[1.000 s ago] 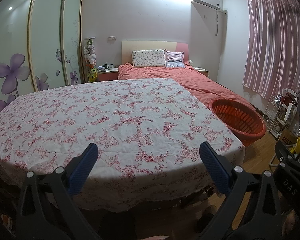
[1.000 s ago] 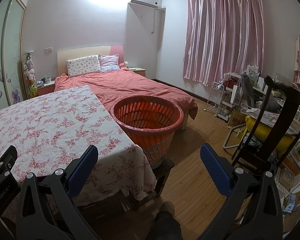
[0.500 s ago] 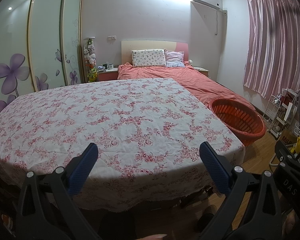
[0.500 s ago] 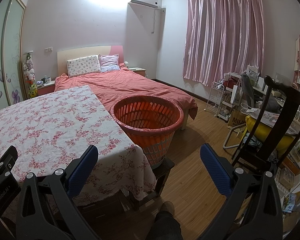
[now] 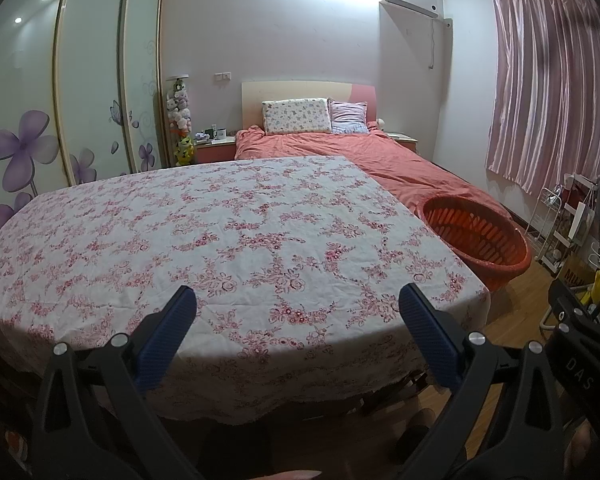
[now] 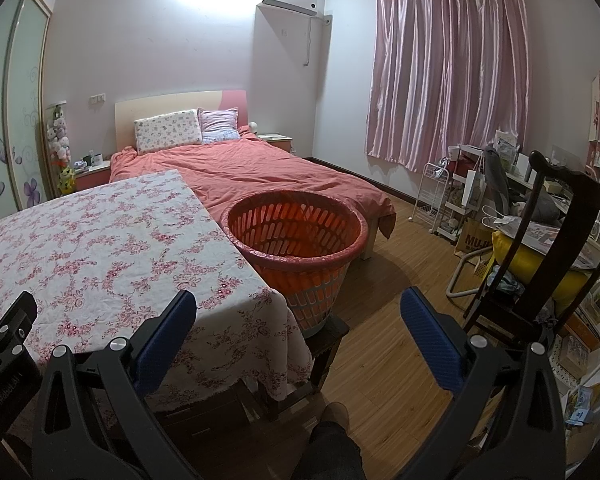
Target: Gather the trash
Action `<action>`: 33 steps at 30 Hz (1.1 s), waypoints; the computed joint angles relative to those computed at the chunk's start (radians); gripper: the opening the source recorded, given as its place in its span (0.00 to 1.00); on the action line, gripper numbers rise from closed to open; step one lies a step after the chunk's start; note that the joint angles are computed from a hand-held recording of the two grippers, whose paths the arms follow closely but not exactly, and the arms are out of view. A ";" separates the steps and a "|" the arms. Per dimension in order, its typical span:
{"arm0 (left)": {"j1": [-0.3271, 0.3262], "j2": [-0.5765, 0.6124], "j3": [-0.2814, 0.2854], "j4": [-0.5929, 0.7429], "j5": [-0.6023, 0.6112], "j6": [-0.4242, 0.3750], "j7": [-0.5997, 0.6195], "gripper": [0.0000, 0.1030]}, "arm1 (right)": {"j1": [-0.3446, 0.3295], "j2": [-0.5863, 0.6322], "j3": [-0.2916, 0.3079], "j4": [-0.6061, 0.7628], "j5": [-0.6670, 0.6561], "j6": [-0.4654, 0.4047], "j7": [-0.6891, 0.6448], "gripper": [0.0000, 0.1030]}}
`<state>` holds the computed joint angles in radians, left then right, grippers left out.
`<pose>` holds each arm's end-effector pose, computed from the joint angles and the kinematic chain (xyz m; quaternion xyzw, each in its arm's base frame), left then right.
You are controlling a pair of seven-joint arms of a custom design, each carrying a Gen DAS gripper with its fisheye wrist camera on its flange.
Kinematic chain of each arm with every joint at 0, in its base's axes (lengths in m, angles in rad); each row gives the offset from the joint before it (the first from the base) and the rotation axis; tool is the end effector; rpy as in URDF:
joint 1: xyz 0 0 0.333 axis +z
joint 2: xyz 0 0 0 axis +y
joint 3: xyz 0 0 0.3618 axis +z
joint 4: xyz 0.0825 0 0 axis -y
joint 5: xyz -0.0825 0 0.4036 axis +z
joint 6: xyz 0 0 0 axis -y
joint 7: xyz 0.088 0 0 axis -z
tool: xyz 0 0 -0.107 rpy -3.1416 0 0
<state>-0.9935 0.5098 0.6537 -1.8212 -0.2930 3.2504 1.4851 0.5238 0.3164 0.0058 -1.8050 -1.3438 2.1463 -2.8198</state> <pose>0.6625 -0.2944 0.4623 -0.5560 0.6643 -0.3855 0.3177 0.6126 0.3109 0.4331 -0.4116 0.7444 -0.4746 0.2262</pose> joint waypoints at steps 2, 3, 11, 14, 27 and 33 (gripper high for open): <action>-0.001 -0.001 0.001 -0.002 0.000 0.000 0.000 0.96 | 0.000 0.000 0.000 0.000 0.000 0.000 0.001 0.98; -0.001 0.000 0.001 0.000 0.000 0.000 0.000 0.96 | 0.000 0.000 0.000 0.000 0.000 0.000 0.000 0.98; -0.002 -0.001 0.002 -0.002 0.004 -0.001 0.000 0.96 | 0.000 -0.001 0.000 0.000 0.000 0.001 0.000 0.98; -0.001 -0.001 0.002 -0.002 0.005 -0.001 -0.001 0.96 | -0.001 -0.001 0.000 -0.001 0.001 0.001 -0.001 0.98; -0.003 0.003 0.008 -0.001 0.006 0.000 0.001 0.96 | 0.000 -0.002 0.000 -0.001 0.002 0.001 -0.001 0.98; -0.002 0.002 0.007 0.000 0.008 -0.001 0.002 0.96 | -0.001 -0.003 0.000 -0.002 0.002 0.001 -0.002 0.98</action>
<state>-0.9950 0.5118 0.6602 -1.8210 -0.2854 3.2497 1.4869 0.5229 0.3136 0.0060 -1.8068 -1.3419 2.1475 -2.8217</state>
